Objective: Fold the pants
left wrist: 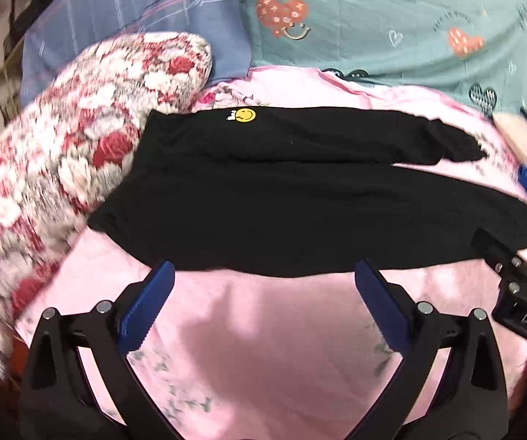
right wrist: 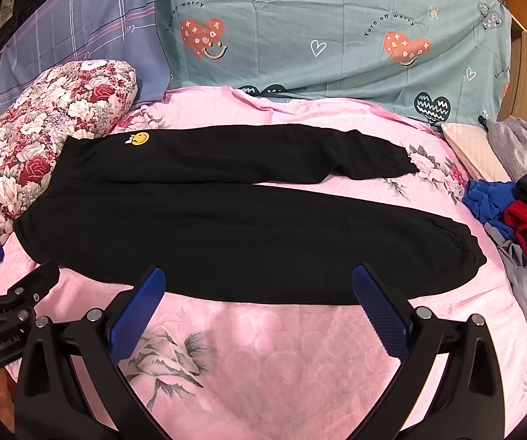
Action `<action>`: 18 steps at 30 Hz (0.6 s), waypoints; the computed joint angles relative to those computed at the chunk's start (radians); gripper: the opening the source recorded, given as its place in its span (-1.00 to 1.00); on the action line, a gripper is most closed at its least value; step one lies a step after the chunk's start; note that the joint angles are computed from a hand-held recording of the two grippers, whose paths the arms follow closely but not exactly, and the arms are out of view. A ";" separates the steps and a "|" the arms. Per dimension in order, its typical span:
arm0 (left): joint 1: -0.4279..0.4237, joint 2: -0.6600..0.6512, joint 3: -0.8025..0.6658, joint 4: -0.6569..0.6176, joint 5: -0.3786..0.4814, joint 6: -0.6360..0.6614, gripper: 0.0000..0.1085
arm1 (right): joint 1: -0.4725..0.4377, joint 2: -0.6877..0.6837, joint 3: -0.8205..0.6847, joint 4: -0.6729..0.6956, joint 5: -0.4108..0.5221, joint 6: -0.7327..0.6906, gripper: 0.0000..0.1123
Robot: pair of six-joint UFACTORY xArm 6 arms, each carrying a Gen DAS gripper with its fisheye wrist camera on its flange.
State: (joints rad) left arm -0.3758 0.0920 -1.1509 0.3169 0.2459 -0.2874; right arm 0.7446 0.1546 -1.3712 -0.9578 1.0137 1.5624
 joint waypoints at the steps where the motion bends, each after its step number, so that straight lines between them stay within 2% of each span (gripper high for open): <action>1: -0.002 0.000 -0.001 -0.028 0.001 0.019 0.85 | 0.000 0.000 -0.001 0.000 -0.001 -0.001 0.81; 3: -0.007 0.002 -0.006 -0.107 0.015 0.086 0.85 | -0.001 0.000 0.000 0.000 0.001 -0.003 0.81; 10: -0.018 0.011 -0.027 -0.183 0.057 0.165 0.85 | -0.004 -0.003 0.006 -0.001 -0.004 0.000 0.81; 13: -0.025 0.017 -0.040 -0.308 0.100 0.269 0.85 | -0.003 -0.003 0.009 -0.001 -0.006 0.003 0.81; 16: -0.025 0.013 -0.031 -0.279 0.084 0.245 0.85 | -0.002 -0.002 0.010 0.000 -0.005 0.003 0.81; 18: -0.025 0.013 -0.032 -0.318 0.090 0.272 0.85 | -0.001 -0.004 0.013 -0.001 -0.007 0.006 0.81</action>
